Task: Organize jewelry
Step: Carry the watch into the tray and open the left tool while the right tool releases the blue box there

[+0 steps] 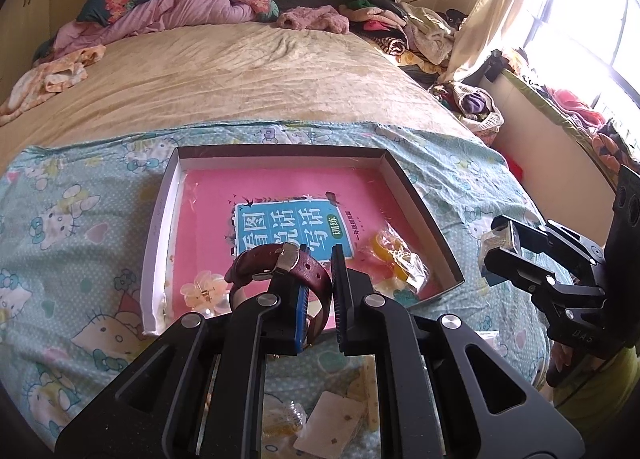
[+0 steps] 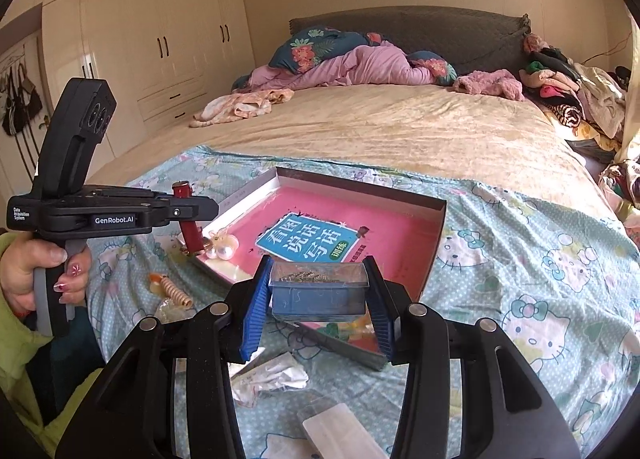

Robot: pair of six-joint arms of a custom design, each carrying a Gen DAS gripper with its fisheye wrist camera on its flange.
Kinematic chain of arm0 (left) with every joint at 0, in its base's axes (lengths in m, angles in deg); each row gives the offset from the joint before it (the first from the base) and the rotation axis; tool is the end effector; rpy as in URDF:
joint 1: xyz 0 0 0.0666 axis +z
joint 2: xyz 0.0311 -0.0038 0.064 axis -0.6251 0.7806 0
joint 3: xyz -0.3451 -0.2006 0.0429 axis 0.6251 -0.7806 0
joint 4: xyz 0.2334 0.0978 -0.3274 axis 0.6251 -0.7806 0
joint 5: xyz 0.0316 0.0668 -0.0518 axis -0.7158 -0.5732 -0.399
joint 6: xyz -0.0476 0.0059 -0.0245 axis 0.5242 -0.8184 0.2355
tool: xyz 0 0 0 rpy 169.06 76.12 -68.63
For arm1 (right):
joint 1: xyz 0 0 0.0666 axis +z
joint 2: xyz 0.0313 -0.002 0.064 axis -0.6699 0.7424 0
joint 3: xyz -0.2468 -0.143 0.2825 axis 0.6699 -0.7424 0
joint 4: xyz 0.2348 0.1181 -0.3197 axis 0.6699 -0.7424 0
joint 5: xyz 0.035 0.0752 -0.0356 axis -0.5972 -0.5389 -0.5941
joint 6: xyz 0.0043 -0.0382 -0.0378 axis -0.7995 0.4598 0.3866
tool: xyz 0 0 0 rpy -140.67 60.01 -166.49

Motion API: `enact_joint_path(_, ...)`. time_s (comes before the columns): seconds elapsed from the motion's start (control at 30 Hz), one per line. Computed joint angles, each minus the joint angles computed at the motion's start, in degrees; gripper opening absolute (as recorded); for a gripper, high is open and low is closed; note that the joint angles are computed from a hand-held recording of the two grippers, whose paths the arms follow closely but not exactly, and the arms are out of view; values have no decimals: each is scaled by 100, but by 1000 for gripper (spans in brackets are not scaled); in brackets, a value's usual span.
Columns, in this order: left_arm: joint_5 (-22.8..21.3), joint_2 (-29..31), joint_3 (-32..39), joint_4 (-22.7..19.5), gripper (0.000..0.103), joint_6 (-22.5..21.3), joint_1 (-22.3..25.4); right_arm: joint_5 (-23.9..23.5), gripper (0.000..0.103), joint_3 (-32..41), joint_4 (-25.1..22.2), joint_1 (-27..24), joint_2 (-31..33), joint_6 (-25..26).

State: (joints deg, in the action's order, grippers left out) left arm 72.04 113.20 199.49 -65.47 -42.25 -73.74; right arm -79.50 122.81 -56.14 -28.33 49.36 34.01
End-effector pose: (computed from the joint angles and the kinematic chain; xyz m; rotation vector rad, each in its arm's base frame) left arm 0.5212 -0.3639 0.6197 0.2716 2.3887 -0.4019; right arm 0.5027 0.1337 0.6143 -0.5183 2.1397 0.4431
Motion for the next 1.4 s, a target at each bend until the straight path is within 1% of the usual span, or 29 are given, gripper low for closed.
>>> enact_joint_path(0.3, -107, 413, 461, -227, 5, -139, 37, 147, 43, 513, -138, -29, 467, -83)
enact_joint_path(0.53, -91, 693, 734, -427, 5, -218, 66, 352, 43, 827, -307, -50, 795, -143)
enact_joint_path(0.7, -96, 771, 738, -486, 5, -308, 56, 485, 43, 1044, -429, -45, 1019, -104)
enact_joint_path(0.93, -218, 818, 677, -497, 5, -438, 20, 687, 43, 1325, -583, 20, 1336, 17)
enact_joint_path(1.03, -160, 801, 605, -457, 5, -437, 22, 808, 43, 1391, -620, 60, 1443, 77)
enact_joint_path(1.23, -60, 819, 601, -477, 5, -477, 28, 997, 43, 1537, -806, 84, 1658, 15)
enact_joint_path(1.37, -1, 887, 729, -569, 5, -504, 41, 1054, 43, 1582, -886, 88, 1741, 11)
enact_joint_path(1.4, 21, 897, 749, -591, 8, -501, 43, 1050, 43, 1578, -898, 86, 1752, 12)
